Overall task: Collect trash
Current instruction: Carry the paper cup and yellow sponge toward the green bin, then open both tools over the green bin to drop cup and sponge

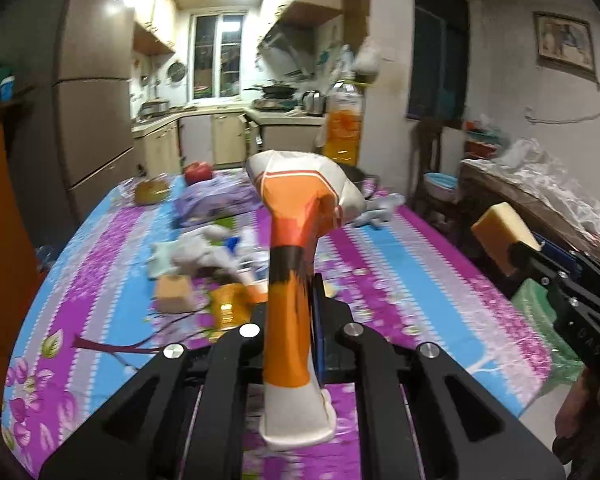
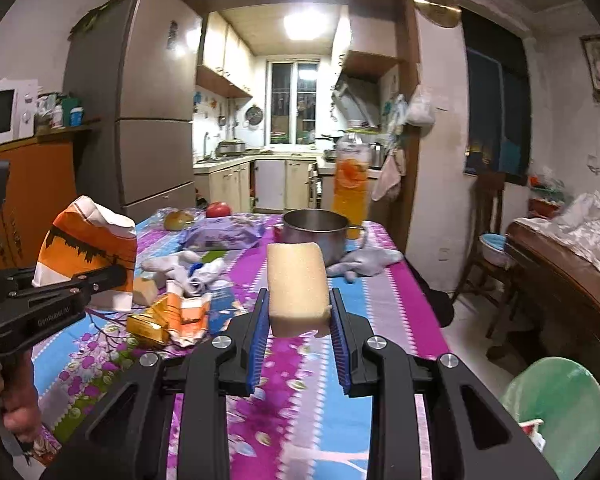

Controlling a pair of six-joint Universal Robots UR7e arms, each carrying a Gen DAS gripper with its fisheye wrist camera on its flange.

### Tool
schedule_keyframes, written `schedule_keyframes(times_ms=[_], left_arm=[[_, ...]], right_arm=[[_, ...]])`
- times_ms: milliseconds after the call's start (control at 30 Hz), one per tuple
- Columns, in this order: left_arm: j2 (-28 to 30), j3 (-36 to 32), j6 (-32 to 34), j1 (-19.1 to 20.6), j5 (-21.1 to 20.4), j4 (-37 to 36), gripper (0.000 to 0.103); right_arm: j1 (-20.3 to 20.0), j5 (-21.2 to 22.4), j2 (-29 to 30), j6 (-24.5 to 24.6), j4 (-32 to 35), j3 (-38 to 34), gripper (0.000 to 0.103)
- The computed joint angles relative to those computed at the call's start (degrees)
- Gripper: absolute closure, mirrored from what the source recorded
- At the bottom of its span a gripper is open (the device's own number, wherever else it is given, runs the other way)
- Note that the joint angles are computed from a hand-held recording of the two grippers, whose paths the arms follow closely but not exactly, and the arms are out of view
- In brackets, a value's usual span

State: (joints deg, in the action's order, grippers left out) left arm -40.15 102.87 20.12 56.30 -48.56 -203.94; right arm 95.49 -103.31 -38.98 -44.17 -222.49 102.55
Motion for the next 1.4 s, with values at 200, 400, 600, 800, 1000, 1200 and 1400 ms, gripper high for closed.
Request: schedule_keyframes(times_ms=[200,400,600,800,1000,1200,1400], left_arm=[[3.3,-2.1,-1.3,-2.6,-1.6,1.8,0.095],[6.6,-4.3,-2.1,-5.0,-3.8,3.3,0.095],[10.4,-7.8,-2.7,-7.1,-5.9,6.0,0.095],[14.0,-12.5,-3.6,-8.2,-9.6,11.6,0.095],[18.8,-18.8,-4.7,-9.5,-15.2,20.0,0.095],[24.7,-27.4,-6.2,-9.6,-22.9,32.2,0.095],[32.0,-38.4,-8.7,-8.5,-26.7,44.5,0.095]], right_arm=[[-1.4,-0.4,-4.8,0.1,-3.3,4.8,0.073],[-3.9,-0.6,-9.9,0.2,-6.1,9.4,0.073],[-7.2,-0.6,-15.6,0.9,-6.9,13.5,0.073],[-11.7,-1.1,-23.0,1.7,-4.2,16.5,0.073],[-17.4,-2.3,-29.7,3.5,1.3,17.4,0.073],[-24.0,-2.6,-33.1,5.5,7.2,16.2,0.073],[-29.0,-2.1,-32.3,7.5,12.9,12.9,0.073]])
